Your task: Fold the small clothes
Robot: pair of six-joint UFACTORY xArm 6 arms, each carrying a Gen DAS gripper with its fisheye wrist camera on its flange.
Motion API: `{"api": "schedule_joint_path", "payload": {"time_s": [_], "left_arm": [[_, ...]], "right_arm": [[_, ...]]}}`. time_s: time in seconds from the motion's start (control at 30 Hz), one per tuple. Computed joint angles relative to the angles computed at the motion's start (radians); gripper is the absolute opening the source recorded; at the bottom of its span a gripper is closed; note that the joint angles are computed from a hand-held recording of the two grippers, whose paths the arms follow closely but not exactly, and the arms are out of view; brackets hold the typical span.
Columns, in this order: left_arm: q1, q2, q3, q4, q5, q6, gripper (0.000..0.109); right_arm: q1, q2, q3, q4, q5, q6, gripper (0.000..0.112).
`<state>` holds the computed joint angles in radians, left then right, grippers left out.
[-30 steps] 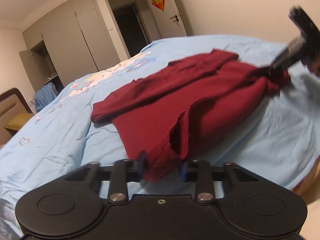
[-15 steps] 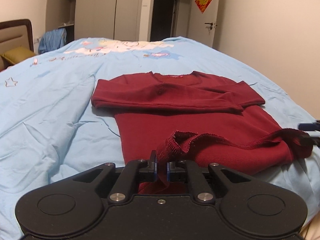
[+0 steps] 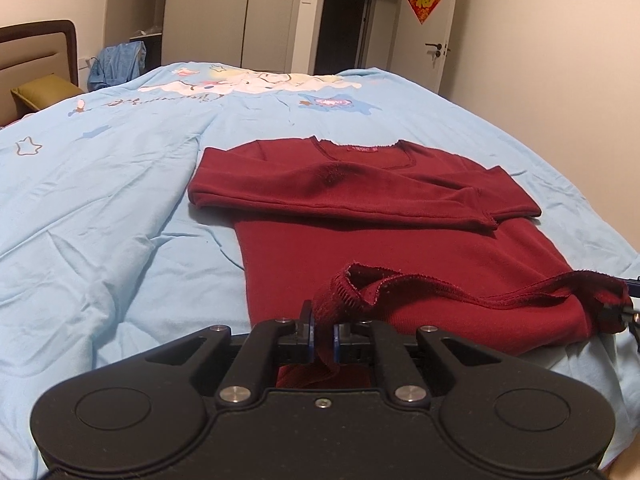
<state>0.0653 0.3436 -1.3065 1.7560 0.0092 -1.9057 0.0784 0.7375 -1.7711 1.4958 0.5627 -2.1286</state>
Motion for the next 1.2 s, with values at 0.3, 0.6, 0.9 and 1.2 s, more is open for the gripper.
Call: {"api": "schedule_joint_path", "payload": {"time_s": [0.3,0.6,0.9,1.2], "left_arm": [[-0.101,-0.197,0.141,0.544,0.25,-0.654,0.006],[-0.188,-0.412,0.321,0.634,0.488,-0.774,0.005],[-0.261,-0.614,0.474,0.57,0.567,-0.732,0.005],[-0.28,-0.796,0.566,0.614,0.521,-0.678,0.005]], "right_arm": [[-0.043,-0.031,-0.01,0.145,0.076,0.07,0.008],[-0.107,-0.162,0.097,0.4,0.206,0.013,0.006],[-0.178,-0.305,0.253,0.516,0.369,-0.068,0.006],[-0.27,-0.418,0.364,0.473,0.521,-0.042,0.006]]}}
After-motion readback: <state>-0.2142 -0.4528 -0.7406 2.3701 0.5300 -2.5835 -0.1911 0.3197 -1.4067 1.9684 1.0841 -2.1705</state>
